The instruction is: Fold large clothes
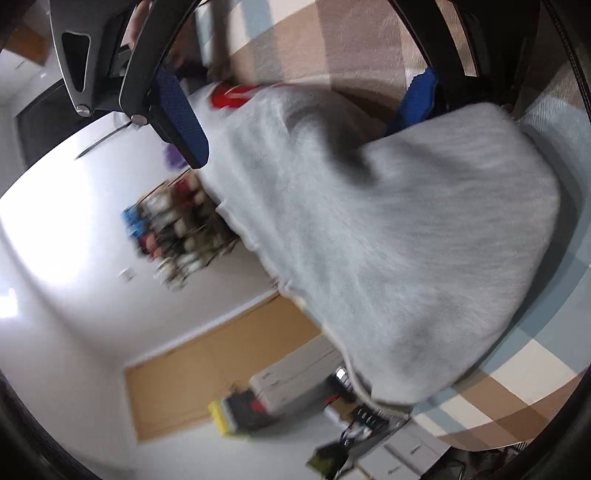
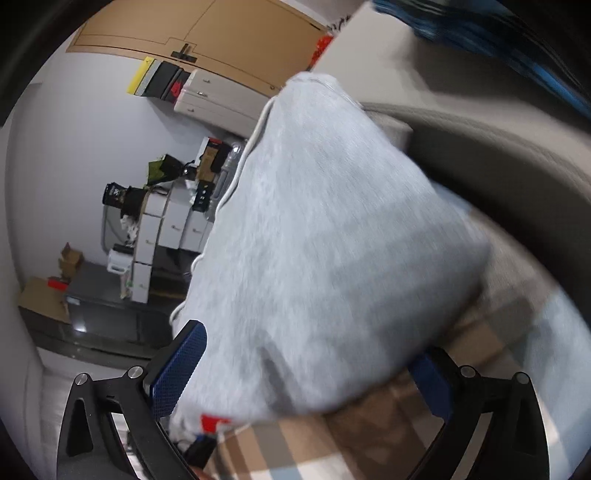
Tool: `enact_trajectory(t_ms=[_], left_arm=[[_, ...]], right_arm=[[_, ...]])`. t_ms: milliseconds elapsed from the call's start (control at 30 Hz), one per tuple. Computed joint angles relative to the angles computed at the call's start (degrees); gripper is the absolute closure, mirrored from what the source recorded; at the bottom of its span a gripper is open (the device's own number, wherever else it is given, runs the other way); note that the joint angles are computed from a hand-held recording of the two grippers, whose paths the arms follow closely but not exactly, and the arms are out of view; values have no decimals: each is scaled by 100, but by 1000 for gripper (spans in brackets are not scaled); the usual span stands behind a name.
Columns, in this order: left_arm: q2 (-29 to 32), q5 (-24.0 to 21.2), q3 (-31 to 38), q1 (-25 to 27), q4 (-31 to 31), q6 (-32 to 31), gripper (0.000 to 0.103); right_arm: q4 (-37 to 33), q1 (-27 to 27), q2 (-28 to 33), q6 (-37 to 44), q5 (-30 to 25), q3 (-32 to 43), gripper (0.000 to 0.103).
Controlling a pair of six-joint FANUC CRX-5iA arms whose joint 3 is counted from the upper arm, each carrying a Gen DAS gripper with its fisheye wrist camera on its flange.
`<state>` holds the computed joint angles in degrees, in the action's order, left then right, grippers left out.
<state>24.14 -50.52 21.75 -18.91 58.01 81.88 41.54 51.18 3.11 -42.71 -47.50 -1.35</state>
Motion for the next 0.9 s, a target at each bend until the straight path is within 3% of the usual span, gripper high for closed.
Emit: enact_trajectory(t_ms=[67, 200, 300, 500, 567, 600, 667, 733, 800, 900], left_arm=[[93, -95, 275, 40, -379, 276, 11], [77, -1, 51, 87, 62, 220, 11], [-83, 174, -268, 64, 314, -160, 9], [-65, 221, -51, -24, -222, -4, 5], [-84, 250, -145, -10, -33, -115, 5], [-94, 244, -198, 5, 91, -179, 5], [-133, 294, -340, 8, 322, -291, 5], [-144, 304, -385, 10, 416, -317, 5], [-154, 354, -405, -13, 441, -325, 5], [-240, 525, -612, -49, 710, -513, 5]], right_arm=[[-27, -46, 105, 221, -119, 149, 0], [7, -40, 286, 765, -217, 352, 0], [297, -44, 320, 848, -104, 316, 2], [355, -157, 403, 815, 15, 408, 6], [190, -107, 432, 916, -203, 490, 28], [81, -109, 481, 1016, -318, 593, 35], [65, -85, 402, 943, -413, 493, 66], [95, -93, 318, 827, -398, 367, 81], [201, -86, 254, 782, -333, 266, 85], [241, 41, 530, 1523, -945, 813, 89]])
